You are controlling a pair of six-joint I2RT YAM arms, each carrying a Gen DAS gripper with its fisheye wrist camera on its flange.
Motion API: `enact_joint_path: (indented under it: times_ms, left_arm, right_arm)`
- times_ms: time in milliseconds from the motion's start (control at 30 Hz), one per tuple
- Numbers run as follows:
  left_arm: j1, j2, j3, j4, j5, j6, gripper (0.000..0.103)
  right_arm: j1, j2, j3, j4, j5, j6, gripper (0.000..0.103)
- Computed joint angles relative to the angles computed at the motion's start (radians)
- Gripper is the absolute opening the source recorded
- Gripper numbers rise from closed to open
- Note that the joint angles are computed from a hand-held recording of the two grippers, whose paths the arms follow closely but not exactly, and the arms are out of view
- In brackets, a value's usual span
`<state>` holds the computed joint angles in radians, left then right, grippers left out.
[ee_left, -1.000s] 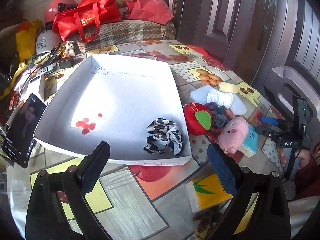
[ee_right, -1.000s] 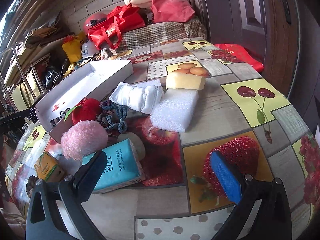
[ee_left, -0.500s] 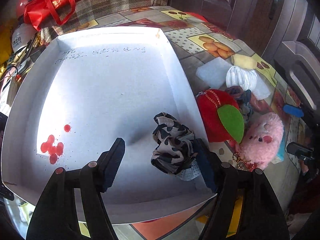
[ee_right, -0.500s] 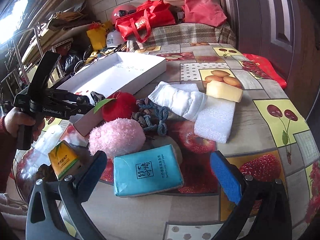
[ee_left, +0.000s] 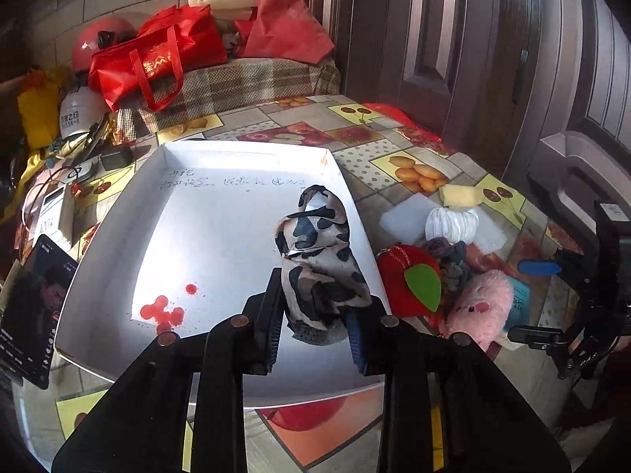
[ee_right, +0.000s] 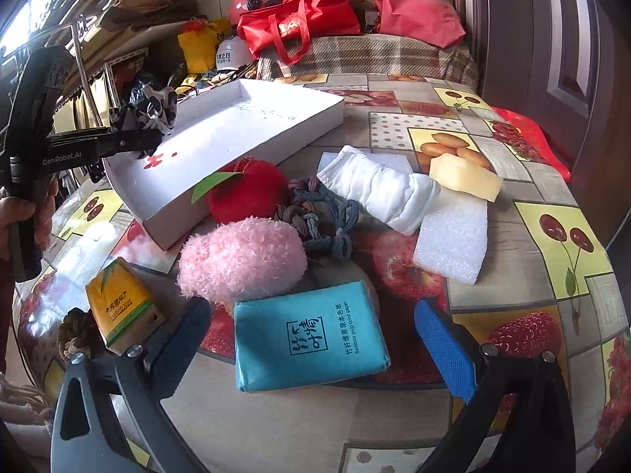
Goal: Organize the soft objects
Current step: 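Grasp the leopard-print cloth with the left gripper while the right gripper grasps the blue tissue pack, then carry the cloth and blue pack into the white box and open both grippers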
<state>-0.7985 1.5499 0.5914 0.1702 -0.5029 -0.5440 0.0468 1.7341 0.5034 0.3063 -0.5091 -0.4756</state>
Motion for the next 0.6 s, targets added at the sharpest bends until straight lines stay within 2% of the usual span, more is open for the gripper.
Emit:
enact_joint_path:
  times_ms: [133, 300, 433, 500, 600]
  left_arm:
    - [-0.089, -0.247, -0.193, -0.038, -0.135, -0.129, 0.028]
    - [-0.253, -0.461, -0.32, -0.317, -0.309, -0.452, 0.028]
    - [-0.387, -0.486, -0.32, -0.517, -0.416, -0.693, 0.028]
    - [-0.432, -0.483, -0.311, -0.566, -0.457, -0.752, 0.028]
    - [-0.467, -0.461, -0.297, -0.574, -0.5, -0.778, 0.028]
  right_arm:
    - [0.037, 0.004, -0.004, 0.011, 0.037, -0.005, 0.101]
    - [0.094, 0.026, 0.003, 0.006, 0.109, -0.014, 0.08]
    - [0.116, 0.026, -0.015, 0.03, 0.138, -0.008, 0.075]
    - [0.119, 0.015, -0.024, 0.031, 0.148, -0.015, 0.075]
    - [0.107, -0.02, -0.046, 0.032, 0.149, -0.018, 0.075]
